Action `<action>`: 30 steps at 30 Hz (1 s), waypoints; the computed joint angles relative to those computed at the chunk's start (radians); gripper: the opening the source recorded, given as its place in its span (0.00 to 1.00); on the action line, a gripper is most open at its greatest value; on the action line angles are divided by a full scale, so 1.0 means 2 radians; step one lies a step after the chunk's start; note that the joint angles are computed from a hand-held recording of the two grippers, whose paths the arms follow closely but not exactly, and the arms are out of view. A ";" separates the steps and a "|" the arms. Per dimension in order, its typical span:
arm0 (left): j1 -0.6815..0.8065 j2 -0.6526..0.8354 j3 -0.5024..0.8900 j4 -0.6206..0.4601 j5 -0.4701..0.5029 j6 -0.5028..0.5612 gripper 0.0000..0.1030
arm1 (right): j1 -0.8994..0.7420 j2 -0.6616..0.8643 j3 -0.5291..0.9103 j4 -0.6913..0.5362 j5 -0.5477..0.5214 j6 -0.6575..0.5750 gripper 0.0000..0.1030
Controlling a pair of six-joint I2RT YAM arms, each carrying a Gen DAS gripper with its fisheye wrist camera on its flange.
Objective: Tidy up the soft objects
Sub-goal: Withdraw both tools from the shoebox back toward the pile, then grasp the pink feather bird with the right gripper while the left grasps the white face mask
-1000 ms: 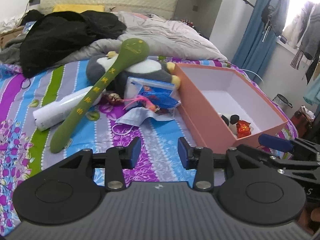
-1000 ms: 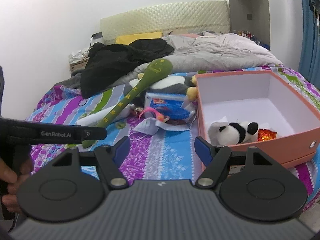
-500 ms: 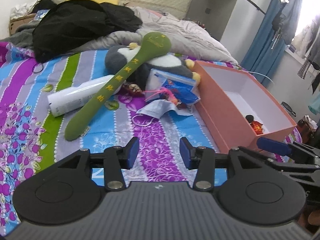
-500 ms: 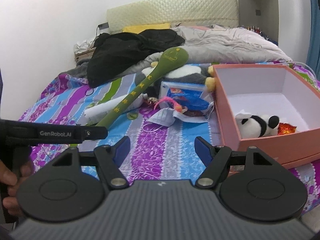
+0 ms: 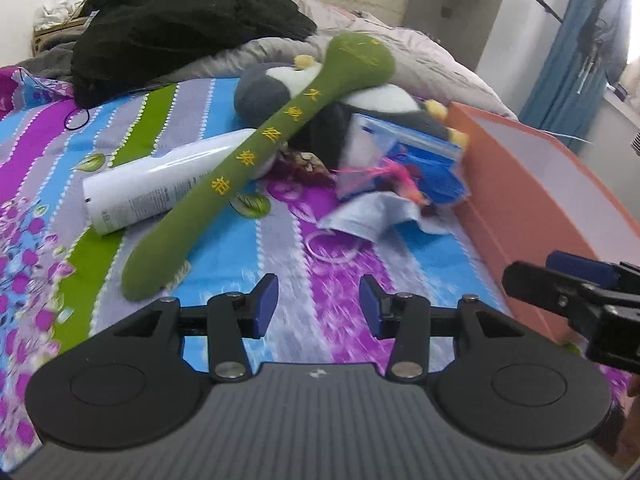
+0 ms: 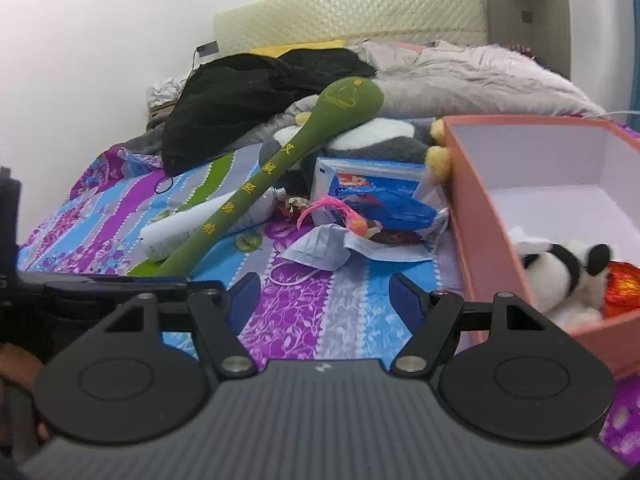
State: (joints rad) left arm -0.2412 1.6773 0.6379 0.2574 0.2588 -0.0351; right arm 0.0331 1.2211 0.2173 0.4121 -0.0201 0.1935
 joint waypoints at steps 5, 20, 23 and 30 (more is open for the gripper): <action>-0.007 0.088 0.057 0.026 -0.013 -0.002 0.49 | -0.029 0.137 0.047 0.078 -0.033 -0.001 0.70; -0.025 0.239 0.224 0.009 0.047 0.019 0.61 | -0.074 0.354 0.232 0.086 -0.072 0.039 0.68; -0.027 0.256 0.238 0.013 0.057 0.022 0.61 | -0.081 0.376 0.251 0.078 -0.091 0.051 0.64; -0.028 0.279 0.267 -0.012 0.055 -0.003 0.24 | -0.075 0.379 0.263 0.060 -0.091 0.040 0.52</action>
State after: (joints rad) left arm -0.2975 2.2347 1.1723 0.2338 0.3687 -0.0415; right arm -0.1165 1.9800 0.7434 0.5323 -0.2014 0.2726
